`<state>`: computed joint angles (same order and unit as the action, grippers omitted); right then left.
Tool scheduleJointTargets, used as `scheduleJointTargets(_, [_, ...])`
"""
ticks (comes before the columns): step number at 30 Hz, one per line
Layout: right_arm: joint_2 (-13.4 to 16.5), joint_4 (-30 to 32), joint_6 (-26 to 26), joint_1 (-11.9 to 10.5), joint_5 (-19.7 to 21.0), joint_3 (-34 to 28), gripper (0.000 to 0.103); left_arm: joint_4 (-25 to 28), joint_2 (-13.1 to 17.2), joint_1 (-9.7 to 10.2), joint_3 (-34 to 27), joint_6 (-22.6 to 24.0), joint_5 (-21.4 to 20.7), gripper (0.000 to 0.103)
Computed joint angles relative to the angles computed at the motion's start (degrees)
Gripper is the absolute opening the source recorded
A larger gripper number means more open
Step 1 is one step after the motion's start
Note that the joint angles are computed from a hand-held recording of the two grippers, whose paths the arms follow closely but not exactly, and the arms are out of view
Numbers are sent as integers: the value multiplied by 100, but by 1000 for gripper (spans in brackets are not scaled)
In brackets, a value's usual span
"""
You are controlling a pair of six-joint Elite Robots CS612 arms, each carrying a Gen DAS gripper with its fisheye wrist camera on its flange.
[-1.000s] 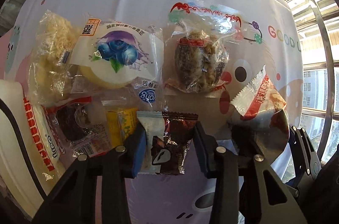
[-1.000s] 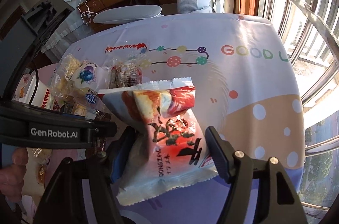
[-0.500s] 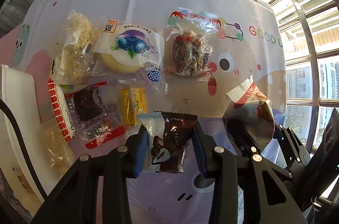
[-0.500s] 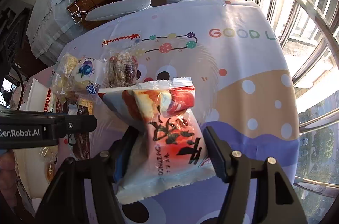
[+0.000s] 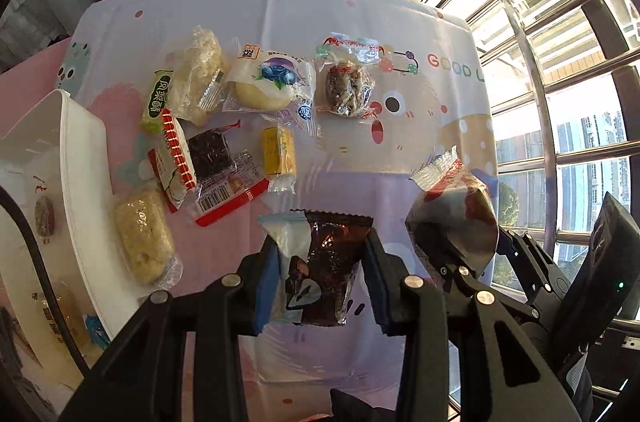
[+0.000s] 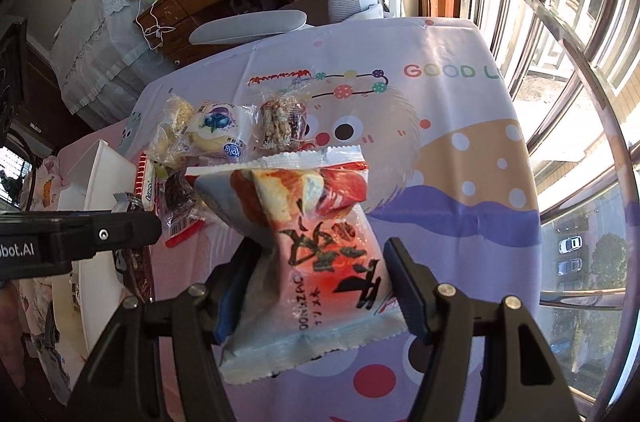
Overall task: Organize snacks
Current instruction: 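Carry both held snacks into the white tray and open both tools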
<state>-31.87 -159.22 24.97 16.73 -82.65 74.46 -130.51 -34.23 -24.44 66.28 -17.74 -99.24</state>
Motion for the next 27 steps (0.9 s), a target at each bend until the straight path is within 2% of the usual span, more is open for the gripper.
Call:
scheduleJointTargets(11, [-311,160,-29,322,-289,105,65,-714,-740,245,1007,261,-220,38])
scheduleJointTargets(18, [-437,216,168,603,-553,74,65,-1137,-1130,516,1582,481,-361,38])
scheduleJointTargets(27, [-391,290,361,1004,-757,-253,65,-1548,-1504,934,2191,661,-469,38])
